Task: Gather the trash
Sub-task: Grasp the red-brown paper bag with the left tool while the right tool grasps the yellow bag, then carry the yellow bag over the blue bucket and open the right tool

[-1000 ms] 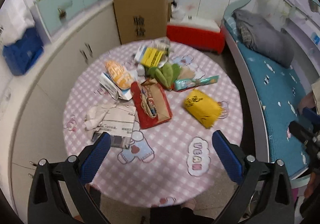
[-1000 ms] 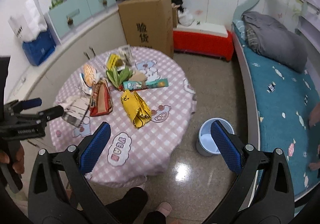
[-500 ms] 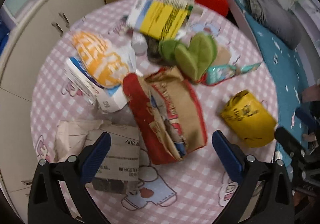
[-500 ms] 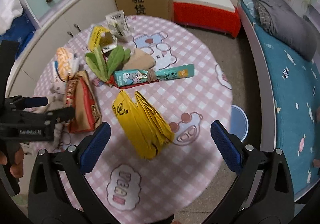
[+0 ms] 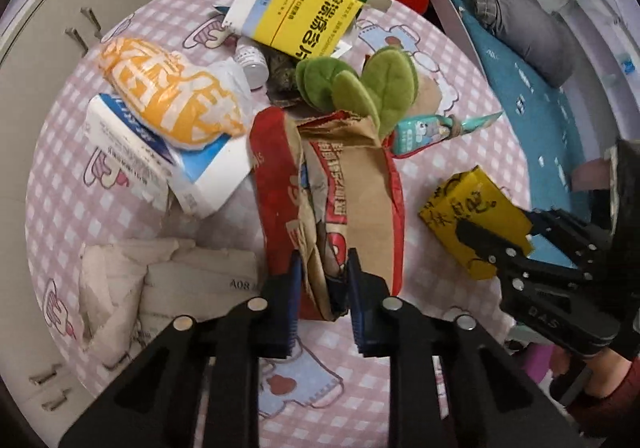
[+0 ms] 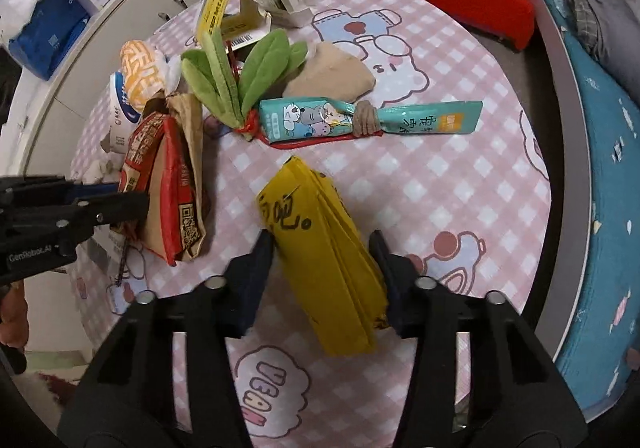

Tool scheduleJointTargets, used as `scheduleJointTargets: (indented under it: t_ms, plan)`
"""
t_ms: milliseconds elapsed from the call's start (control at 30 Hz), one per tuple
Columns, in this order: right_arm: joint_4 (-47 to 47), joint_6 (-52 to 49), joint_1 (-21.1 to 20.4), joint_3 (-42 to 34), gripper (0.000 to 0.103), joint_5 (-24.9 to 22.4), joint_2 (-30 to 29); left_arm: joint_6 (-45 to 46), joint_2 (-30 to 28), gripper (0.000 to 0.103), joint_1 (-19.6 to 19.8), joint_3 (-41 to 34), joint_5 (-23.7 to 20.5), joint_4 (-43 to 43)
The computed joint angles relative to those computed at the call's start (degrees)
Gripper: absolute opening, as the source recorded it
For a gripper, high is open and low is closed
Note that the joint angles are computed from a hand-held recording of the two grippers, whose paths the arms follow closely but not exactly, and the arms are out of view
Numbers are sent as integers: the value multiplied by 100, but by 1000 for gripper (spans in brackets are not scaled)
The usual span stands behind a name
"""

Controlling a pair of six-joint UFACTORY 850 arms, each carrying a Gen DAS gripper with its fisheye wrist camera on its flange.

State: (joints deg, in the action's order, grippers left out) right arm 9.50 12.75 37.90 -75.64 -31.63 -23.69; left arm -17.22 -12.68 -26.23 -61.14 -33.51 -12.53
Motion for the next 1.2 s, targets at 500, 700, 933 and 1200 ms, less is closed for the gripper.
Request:
scheduleJointTargets:
  t_ms: [500, 700, 933, 1200]
  plan:
    - [2002, -2047, -1241, 848, 37, 38, 1242, -2402, 20, 18, -1052, -1071, 32, 1401]
    - [1435, -2073, -2256, 1146, 39, -149, 1658, -2496, -1190, 19, -1568, -2685, -153, 1548]
    - [1187, -2290, -2953, 1058, 63, 14, 1457, -2129, -2610, 19, -1876, -4738, -767, 1535]
    - [1310, -2429, -3492, 934, 71, -25, 1405, -1615, -3787, 19, -2025, -6624, -1583, 1379]
